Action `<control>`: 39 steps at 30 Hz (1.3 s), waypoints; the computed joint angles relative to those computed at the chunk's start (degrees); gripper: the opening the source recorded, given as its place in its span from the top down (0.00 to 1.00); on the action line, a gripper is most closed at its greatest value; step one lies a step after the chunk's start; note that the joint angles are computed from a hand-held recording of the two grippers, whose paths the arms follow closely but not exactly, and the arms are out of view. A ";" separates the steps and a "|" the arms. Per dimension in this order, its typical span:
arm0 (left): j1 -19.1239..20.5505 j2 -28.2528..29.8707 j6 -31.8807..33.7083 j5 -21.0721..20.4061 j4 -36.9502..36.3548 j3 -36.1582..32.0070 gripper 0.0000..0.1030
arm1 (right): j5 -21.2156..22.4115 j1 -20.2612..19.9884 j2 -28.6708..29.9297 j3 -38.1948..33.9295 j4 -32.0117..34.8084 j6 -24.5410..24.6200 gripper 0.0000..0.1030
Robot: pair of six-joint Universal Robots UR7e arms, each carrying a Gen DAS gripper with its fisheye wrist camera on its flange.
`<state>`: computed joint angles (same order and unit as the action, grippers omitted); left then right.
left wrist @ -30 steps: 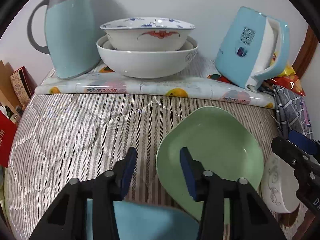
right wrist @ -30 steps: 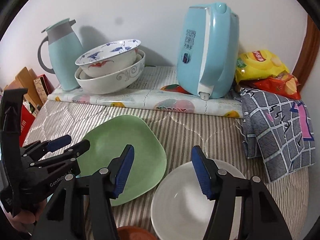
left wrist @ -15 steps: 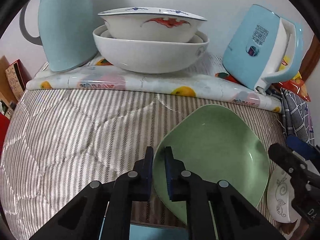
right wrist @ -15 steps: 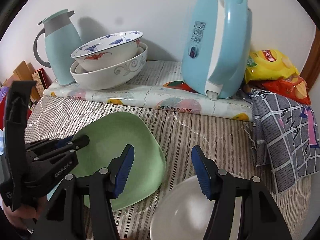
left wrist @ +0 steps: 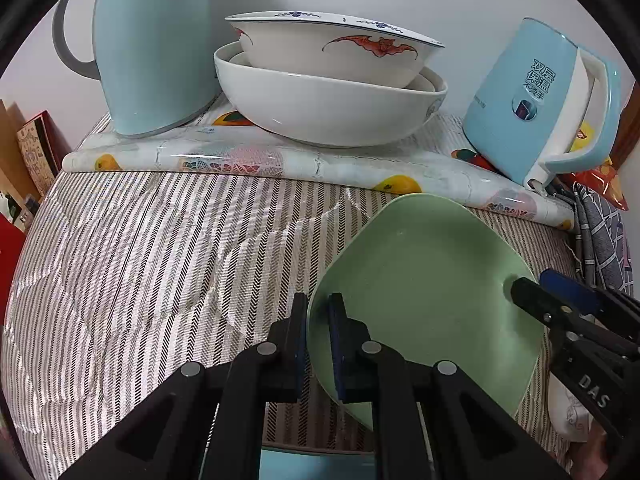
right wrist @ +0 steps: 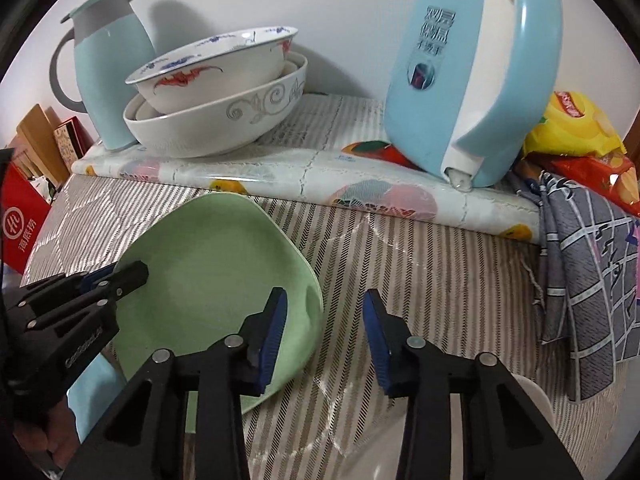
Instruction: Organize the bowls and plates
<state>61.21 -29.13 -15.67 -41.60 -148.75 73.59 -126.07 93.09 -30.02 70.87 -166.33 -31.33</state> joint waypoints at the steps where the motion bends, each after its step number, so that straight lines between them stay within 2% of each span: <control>1: 0.04 -0.01 0.14 -0.07 -0.20 0.06 0.87 | -0.54 -0.01 0.33 -0.50 0.64 0.48 0.68; 3: 0.13 -0.06 0.28 -0.45 -0.82 0.22 0.88 | -1.79 0.13 0.99 -1.59 1.51 0.83 0.77; 7: 0.12 0.03 1.64 -1.57 -3.26 0.60 0.90 | -1.66 0.14 1.44 -2.20 2.24 1.77 0.94; 13: -0.08 -0.34 1.86 -2.50 -4.30 0.93 0.91 | -1.27 0.46 0.95 -1.59 0.12 2.44 0.94; 22: -2.00 -2.40 2.93 -0.89 -5.63 2.85 0.91 | -0.39 1.61 -2.07 2.82 -4.07 1.89 0.94; 39: -5.81 -9.53 0.09 0.04 -6.86 13.72 0.90 | -1.13 3.94 -9.57 16.11 -11.25 4.40 0.94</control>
